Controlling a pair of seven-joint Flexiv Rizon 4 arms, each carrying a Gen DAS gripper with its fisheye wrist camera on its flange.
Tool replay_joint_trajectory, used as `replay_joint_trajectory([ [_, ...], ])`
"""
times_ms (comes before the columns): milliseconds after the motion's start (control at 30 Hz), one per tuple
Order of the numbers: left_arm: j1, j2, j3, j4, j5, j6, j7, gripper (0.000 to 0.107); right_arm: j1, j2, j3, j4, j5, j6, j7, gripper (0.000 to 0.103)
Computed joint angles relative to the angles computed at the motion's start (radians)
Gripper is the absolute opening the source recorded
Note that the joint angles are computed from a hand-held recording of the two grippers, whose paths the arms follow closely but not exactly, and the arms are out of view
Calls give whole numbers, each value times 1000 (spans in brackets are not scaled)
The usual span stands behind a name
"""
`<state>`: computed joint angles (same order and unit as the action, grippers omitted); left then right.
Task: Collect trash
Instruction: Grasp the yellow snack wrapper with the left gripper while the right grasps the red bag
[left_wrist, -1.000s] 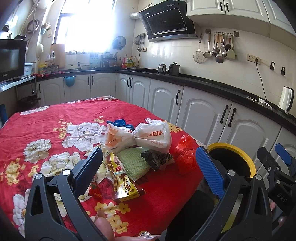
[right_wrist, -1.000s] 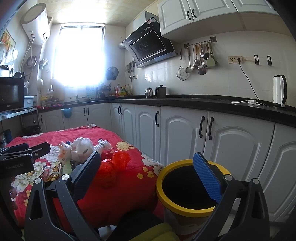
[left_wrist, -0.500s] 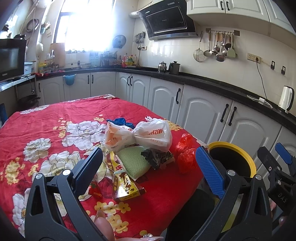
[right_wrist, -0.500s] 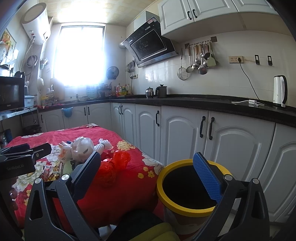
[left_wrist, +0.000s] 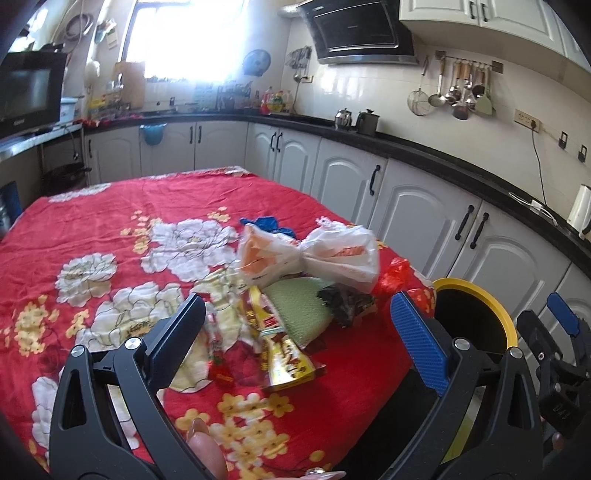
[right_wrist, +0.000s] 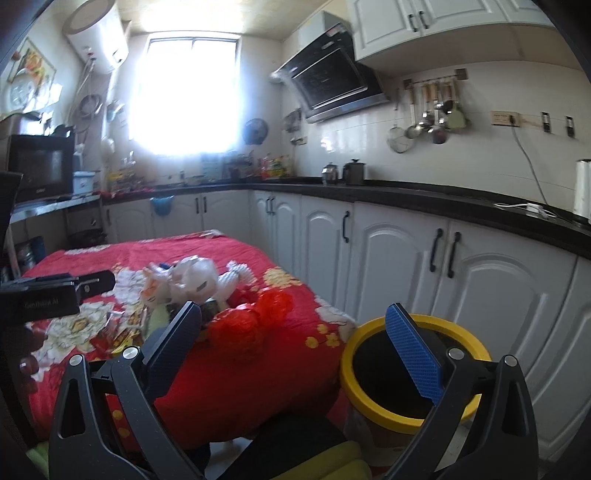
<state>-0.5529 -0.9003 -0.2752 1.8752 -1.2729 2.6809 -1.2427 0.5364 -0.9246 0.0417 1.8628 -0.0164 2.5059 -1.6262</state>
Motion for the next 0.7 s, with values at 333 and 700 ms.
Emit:
replay_joint_trajectory([
  [333, 31, 46, 9, 81, 31, -115, -72, 92, -9, -12, -8, -85, -63, -171, 42, 97],
  [700, 28, 5, -30, -71, -185, -243, 229, 78, -131, -75, 71, -207, -317, -373, 170, 97],
])
